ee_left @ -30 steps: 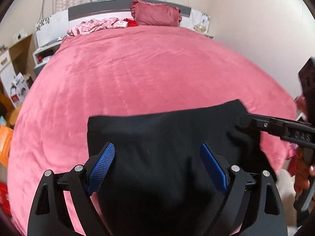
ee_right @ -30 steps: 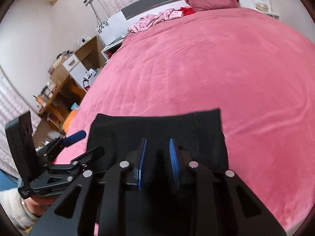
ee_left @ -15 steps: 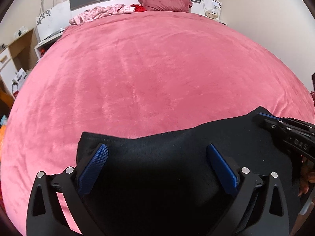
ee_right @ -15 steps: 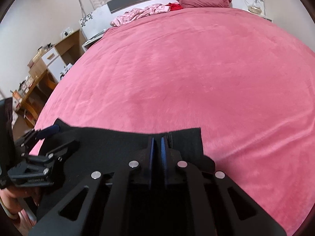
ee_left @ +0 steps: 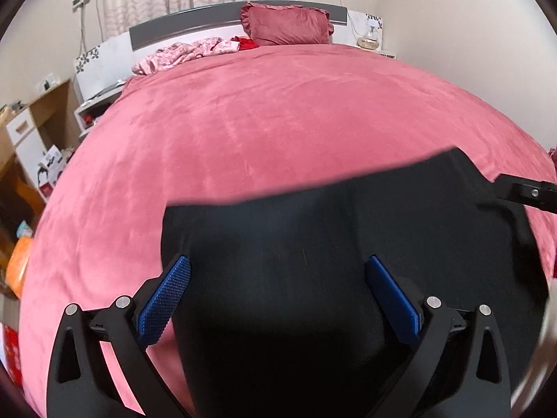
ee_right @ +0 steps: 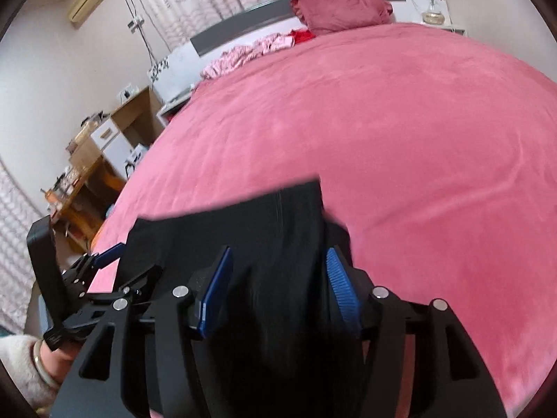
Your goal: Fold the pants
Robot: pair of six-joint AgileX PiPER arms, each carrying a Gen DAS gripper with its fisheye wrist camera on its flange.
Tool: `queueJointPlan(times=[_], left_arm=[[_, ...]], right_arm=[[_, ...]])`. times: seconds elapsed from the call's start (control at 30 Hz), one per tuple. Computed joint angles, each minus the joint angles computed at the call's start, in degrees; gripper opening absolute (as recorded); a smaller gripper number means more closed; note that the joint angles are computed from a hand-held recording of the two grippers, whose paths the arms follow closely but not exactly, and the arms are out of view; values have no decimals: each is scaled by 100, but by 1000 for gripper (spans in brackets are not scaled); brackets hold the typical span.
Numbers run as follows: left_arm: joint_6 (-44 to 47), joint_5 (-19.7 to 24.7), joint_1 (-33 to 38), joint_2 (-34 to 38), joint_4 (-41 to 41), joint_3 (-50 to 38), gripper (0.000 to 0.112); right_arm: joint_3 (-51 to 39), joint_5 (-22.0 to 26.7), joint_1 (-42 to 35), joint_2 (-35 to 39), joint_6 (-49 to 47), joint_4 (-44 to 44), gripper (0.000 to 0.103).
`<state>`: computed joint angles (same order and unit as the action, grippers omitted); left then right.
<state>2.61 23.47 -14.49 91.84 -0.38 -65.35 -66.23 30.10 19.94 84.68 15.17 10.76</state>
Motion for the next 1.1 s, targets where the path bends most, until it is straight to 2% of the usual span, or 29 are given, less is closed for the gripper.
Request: queueJointPlan(times=[0.1,0.17,0.23,0.27,0.33,0.37,0.4,0.43,0.53,0.67,0.77,0.8,0.87,0.9,0.93,1.0,1.1], left_arm=[[558,-194,103,-537,-670,713,100],[1293,-249,285,-890,-1620,1171,100],[1657,-372,352,-1148,-2126,1529,100],[1768,-445,354,-1239,-2250,1669,100],[1500,-468,277,-1255,-1954,1677,100],[1309,-361,254,-1218,-1758,1567,100],[1211,-253,258,-1196,-1681,1486,100],[1176,-168,266,-1188,-1681,1434,100],[1119,-171,208,-1199,-1618,1455,100],[962,-403,34,-1145,-1273,1641,100],[1625,-251,239,-1162,-1937,1605,100],[1939,-88,358,-1176,-2247,1549,100],[2530,212,629,-1248,-2847,1502,100],[2848,322,795,-1314,-3193,1535,100],[3207,435,996,-1393,-3600,1599,100],[3747,700,1359,-1484,-4254,1691,100],[4348,1408,2004,-1406,-5064,1679,100]], right_arm=[[365,469,-22,-516,197,-82,37],[615,685,-91,-789,218,140,34],[798,829,-148,-913,155,392,29],[879,862,-127,-940,185,420,27],[872,866,-42,-908,295,201,19],[747,1003,28,-872,433,-27,15],[616,1156,101,-856,629,-284,6],[475,1356,90,-866,695,-409,3],[560,1492,-65,-981,556,-198,1],[792,1235,268,-803,909,-825,1],[858,1097,46,-903,697,-426,3],[933,1029,-44,-996,586,-222,6],[1035,914,-167,-1161,574,9,30],[1164,761,-315,-1320,444,283,67],[1216,664,-431,-1365,244,528,77],[1290,565,-645,-1450,-192,1054,76],[1200,701,-689,-1269,-486,1331,88]])
